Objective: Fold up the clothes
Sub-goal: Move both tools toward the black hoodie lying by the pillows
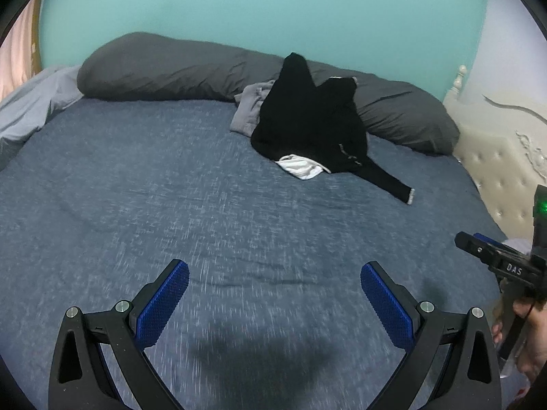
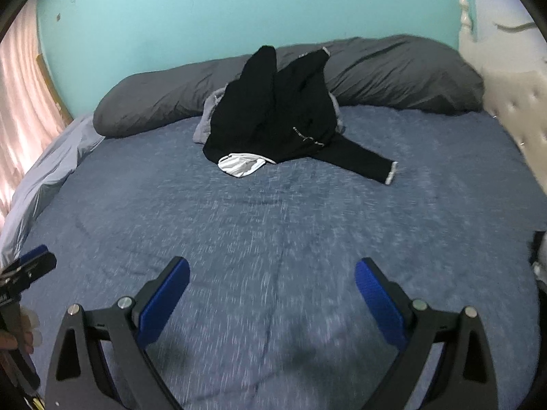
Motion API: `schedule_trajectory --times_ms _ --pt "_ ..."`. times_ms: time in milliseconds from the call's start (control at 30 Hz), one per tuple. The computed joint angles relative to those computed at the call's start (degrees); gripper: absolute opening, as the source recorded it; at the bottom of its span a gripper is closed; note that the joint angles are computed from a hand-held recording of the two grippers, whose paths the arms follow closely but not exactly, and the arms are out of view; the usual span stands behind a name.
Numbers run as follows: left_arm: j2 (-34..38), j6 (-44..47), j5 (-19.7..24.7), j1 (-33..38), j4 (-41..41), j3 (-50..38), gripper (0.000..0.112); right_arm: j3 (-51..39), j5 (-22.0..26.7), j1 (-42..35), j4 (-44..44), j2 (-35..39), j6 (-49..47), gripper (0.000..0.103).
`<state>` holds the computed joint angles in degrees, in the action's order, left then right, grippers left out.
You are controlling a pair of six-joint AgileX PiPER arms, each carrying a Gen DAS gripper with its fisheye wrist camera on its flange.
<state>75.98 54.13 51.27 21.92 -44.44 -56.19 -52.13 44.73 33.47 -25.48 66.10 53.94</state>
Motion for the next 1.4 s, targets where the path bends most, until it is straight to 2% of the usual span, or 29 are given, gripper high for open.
schedule_trajectory --times_ms 133,267,400,567,833,1200,1400 --pt "6.9 -0.8 -4.5 -3.1 -0.6 -3.0 0.103 -1.7 -7.8 -7.2 4.0 7.7 -7.6 0.098" --pt "13.6 -1.5 -7.2 -5.0 -1.6 -6.8 0.103 -5.7 -12.8 -12.7 10.4 15.9 -16.7 0.098" --pt "19.4 -0.7 -8.5 -5.8 -3.2 -10.1 0.103 -11.2 -15.6 -16.4 17.2 24.1 -25.3 0.098" --pt "25.8 -1.8 -11.1 -6.9 -3.7 -14.0 0.103 -18.1 -17.1 -17.9 15.5 33.2 -26.2 0.091" --pt "33.2 -4.5 -14.6 -8.9 -2.1 -20.1 0.103 -29.0 -16.5 -18.6 12.9 45.1 -25.5 0.088" --pt "39.1 -4.5 -14.3 -10.1 -2.7 -25.1 0.103 -48.0 -10.5 -20.1 13.2 59.7 -25.9 0.087" --pt "40.9 -3.7 -15.0 -9.9 -4.1 -25.5 0.103 -57.4 -6.4 -19.9 10.7 66.0 -23.7 0.072"
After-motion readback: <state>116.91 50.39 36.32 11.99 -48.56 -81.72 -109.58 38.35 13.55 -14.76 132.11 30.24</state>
